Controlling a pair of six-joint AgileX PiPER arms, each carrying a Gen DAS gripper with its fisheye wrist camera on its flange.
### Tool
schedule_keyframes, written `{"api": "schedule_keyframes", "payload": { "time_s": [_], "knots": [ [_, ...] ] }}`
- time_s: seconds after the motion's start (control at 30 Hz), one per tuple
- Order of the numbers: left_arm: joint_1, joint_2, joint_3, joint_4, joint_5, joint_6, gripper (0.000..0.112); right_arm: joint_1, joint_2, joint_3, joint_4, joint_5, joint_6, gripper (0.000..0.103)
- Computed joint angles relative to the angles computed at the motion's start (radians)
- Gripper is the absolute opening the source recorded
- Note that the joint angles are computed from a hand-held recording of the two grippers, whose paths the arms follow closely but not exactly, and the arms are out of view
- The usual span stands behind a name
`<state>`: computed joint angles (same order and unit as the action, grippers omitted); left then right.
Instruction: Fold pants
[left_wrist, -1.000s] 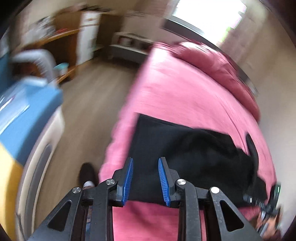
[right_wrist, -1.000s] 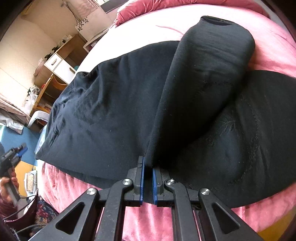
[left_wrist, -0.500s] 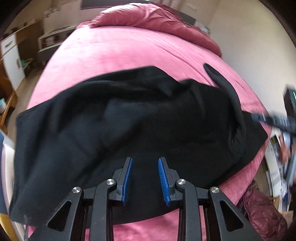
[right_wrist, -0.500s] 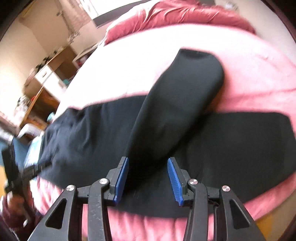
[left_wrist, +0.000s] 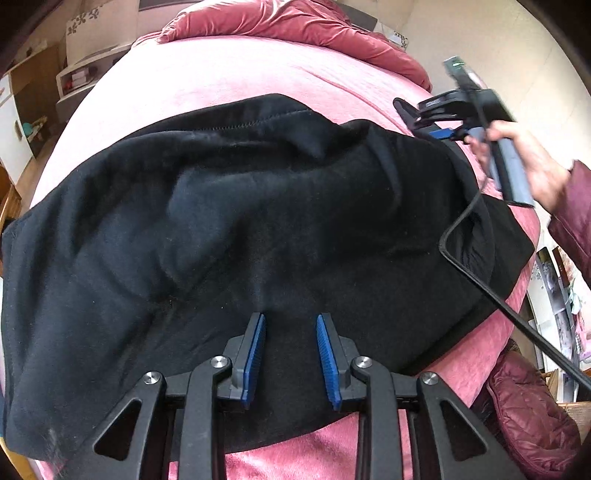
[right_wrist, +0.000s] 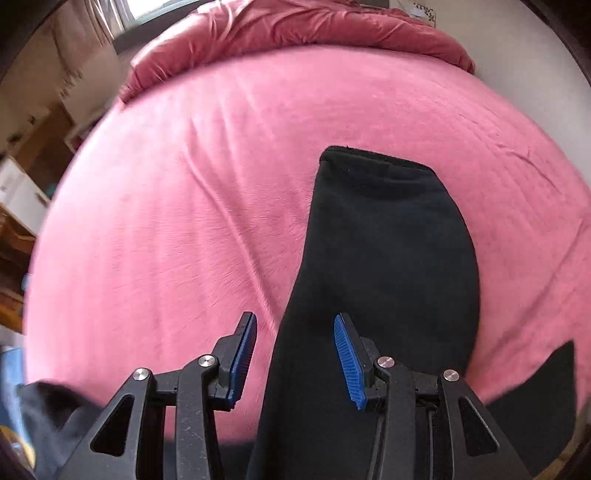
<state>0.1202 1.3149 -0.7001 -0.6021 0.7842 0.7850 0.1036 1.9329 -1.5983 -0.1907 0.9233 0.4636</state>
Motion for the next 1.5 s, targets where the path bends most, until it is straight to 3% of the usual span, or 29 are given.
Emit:
{"api": "schedule_keyframes", "payload": {
  "time_s": [0.13,0.2,0.23,0.4,0.57,0.7,0.8,0.97,1.07,1.27,1.3,1.37,1.43,1.5],
  "knots": [
    [-0.016,0.013,-0.011,-0.011,-0.002,-0.016,0.03,0.013,0.088,-0.102,-0.042,0.075,-0.013,0.04],
    [0.028,0.01,-0.018,-0.015,0.028,0.022,0.03,0.028,0.08,-0.106,-0.07,0.09,-0.022,0.013],
    [0.024,0.007,-0.019,-0.01,0.026,0.02,0.03,0.033,0.066,-0.098,-0.09,0.098,-0.012,0.006],
    [0.024,-0.011,-0.035,-0.019,0.056,0.035,0.03,-0.037,-0.144,0.115,-0.018,-0.05,0.007,0.006],
    [-0.01,-0.029,-0.035,-0.018,0.062,0.027,0.03,-0.186,-0.456,0.375,0.179,-0.18,-0.084,0.006],
    [-0.042,-0.073,-0.03,-0.025,0.076,0.036,0.03,-0.405,-0.692,0.578,0.428,-0.208,-0.257,0.006],
    [-0.078,-0.088,-0.038,-0.015,0.076,0.026,0.031,-0.655,-0.828,0.731,0.657,-0.152,-0.47,0.006],
    [-0.162,-0.089,-0.053,0.029,0.066,-0.026,0.032,-1.102,-0.823,0.943,0.968,-0.037,-0.879,0.006],
    [-0.221,-0.09,-0.06,0.067,0.05,-0.069,0.033,-1.261,-0.724,1.002,1.081,0.004,-1.086,0.006],
    [-0.354,-0.063,-0.076,0.151,0.006,-0.184,0.035,-1.345,-0.636,1.031,1.177,-0.008,-1.237,0.015],
    [-0.36,-0.057,-0.078,0.15,0.006,-0.191,0.035,-1.353,-0.614,1.018,1.2,-0.019,-1.249,0.019],
    [-0.374,-0.052,-0.076,0.156,0.004,-0.213,0.035,-1.385,-0.58,0.982,1.21,0.001,-1.239,0.042],
    [-0.411,-0.043,-0.07,0.172,-0.019,-0.251,0.035,-1.395,-0.528,0.93,1.217,0.009,-1.237,0.042],
    [-0.417,-0.037,-0.067,0.173,-0.026,-0.252,0.035,-1.346,-0.477,0.877,1.206,-0.041,-1.206,0.041]
  ]
}}
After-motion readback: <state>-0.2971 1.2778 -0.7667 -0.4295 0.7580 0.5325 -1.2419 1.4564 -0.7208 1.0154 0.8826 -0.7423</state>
